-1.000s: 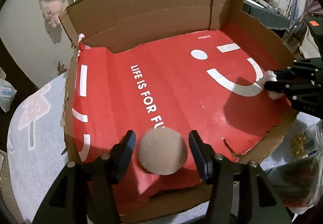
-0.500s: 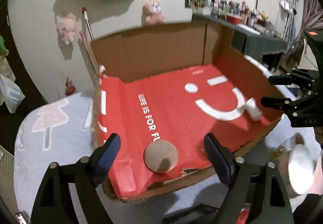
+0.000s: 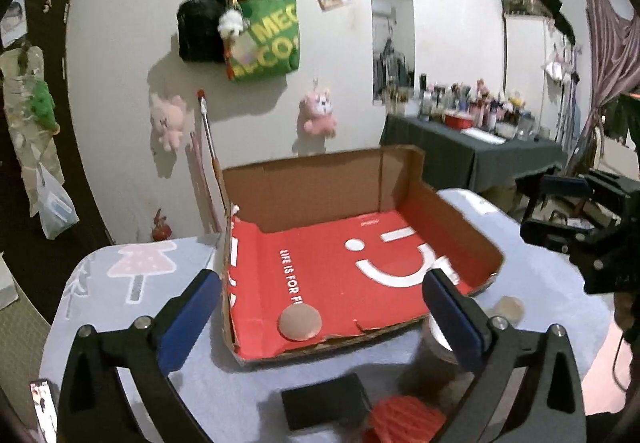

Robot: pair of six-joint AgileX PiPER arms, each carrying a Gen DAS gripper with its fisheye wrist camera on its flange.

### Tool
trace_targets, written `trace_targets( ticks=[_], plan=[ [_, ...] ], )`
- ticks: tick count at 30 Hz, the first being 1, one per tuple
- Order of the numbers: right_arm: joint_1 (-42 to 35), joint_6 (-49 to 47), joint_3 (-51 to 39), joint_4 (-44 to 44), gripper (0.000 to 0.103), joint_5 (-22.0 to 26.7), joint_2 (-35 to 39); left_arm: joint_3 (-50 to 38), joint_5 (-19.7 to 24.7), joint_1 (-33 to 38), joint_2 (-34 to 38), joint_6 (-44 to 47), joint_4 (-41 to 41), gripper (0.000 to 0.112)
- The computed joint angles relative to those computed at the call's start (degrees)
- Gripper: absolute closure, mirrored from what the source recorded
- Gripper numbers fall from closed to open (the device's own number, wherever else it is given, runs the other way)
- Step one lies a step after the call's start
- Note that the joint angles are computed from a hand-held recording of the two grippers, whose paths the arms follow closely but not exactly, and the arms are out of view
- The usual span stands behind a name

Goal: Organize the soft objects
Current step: 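Move both tools back out of the box toward the table items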

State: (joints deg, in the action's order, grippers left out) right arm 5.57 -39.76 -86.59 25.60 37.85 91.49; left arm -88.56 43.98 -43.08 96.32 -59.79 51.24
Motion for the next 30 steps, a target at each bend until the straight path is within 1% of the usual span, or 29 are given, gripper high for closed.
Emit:
trace_targets(
  ticks=[2,4,7,9,14,17,18,21,24,27,28,30],
  plan=[
    [-0.21,-2.16,5.23,2.50,0.015,-3.01,-4.24,3.00,1.51,-3.20,-1.95,-6.08,5.57,0.009],
    [-0.87,-5.64,10.80,6.85,0.014,-5.32,-8.79,5.47,2.92,-5.81,-3.41,-10.96,9.24,0.009],
    [-2.72,-11.22,17.54,13.99,0.014,-6.53,-14.00,9.70,4.71,-9.64,-5.54,-18.47,13.70,0.009],
    [-3.23,-12.92,21.65,16.03,0.014,-7.86,-17.11,12.27,6.73,-12.35,-6.42,-22.80,16.60,0.009],
    [-2.75,-16.48,32.58,19.82,0.014,-14.04,-24.55,17.14,9.78,-17.06,-7.26,-31.62,21.22,0.009],
    [-3.36,-22.89,38.29,26.67,0.014,-16.63,-27.81,19.92,12.52,-20.03,-6.98,-36.97,23.91,0.009],
    [-3.79,-26.26,40.53,30.25,0.014,-17.49,-28.85,21.04,13.32,-21.06,-6.69,-38.83,24.69,0.009],
    [-4.36,-33.58,45.56,38.40,0.013,-18.80,-30.83,23.61,13.48,-22.46,-5.88,-43.60,25.67,0.009],
    [-5.21,-42.59,50.41,47.70,0.013,-19.84,-31.90,25.30,12.51,-22.95,-4.59,-47.03,25.35,0.009],
    [-7.87,-48.97,52.76,54.42,0.013,-17.22,-30.55,26.57,11.08,-22.89,-2.93,-48.43,24.41,0.009],
    [-8.02,-50.56,53.27,56.02,0.013,-17.26,-29.90,26.68,10.81,-22.77,-2.33,-48.53,24.08,0.009],
    [-6.58,-56.13,54.98,61.39,0.013,-20.29,-28.95,27.22,10.07,-22.52,-1.43,-49.06,23.42,0.009]
  ],
)
